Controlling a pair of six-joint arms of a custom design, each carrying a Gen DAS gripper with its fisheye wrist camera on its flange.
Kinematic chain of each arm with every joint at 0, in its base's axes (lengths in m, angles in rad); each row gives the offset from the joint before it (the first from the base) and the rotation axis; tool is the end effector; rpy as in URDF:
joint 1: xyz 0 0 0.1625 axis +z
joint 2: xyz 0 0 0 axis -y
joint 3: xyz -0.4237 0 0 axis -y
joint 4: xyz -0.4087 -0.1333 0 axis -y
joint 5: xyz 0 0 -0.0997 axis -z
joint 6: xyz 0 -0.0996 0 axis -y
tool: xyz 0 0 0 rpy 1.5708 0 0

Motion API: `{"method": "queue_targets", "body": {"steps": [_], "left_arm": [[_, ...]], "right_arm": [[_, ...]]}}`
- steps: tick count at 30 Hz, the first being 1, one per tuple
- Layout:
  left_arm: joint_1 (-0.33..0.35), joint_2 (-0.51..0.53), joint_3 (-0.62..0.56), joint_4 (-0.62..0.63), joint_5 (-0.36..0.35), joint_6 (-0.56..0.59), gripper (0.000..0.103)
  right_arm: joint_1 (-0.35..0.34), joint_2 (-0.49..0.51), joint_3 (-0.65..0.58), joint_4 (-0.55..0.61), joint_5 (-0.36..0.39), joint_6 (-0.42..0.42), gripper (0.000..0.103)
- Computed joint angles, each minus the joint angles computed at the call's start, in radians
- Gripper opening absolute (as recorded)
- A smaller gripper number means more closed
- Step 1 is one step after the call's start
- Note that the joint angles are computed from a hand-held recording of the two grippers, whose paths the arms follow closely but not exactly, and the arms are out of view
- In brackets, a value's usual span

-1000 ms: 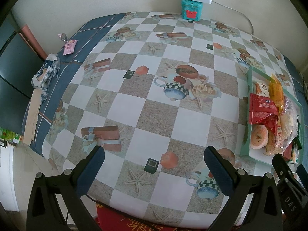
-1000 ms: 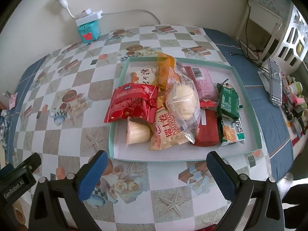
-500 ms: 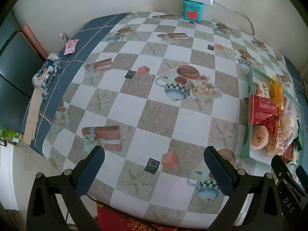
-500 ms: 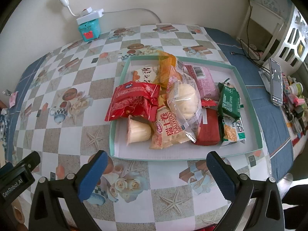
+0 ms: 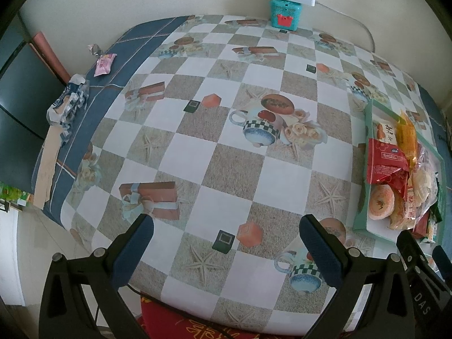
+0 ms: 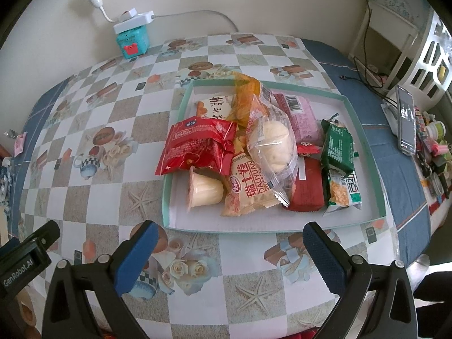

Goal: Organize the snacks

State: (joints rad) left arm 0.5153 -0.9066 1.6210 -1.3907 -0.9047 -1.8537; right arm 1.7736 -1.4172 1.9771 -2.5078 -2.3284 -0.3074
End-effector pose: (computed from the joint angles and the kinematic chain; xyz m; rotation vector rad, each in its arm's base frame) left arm -0.4011 -0.4511 0.1016 -0.4988 2.0864 -0.6095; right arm 0.1704 -0.5065 0.3336 0.4184 -2.3086 0.3971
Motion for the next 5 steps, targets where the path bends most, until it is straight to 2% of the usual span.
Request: {"method": "queue_targets", "body": {"steps": [5], "left_arm": [[-0.008, 0.002, -0.003, 0.009, 0.021, -0.012, 0.103]], "right_arm": [[-0.003, 0.0, -0.006, 0.011, 0.003, -0.004, 0.103]]}}
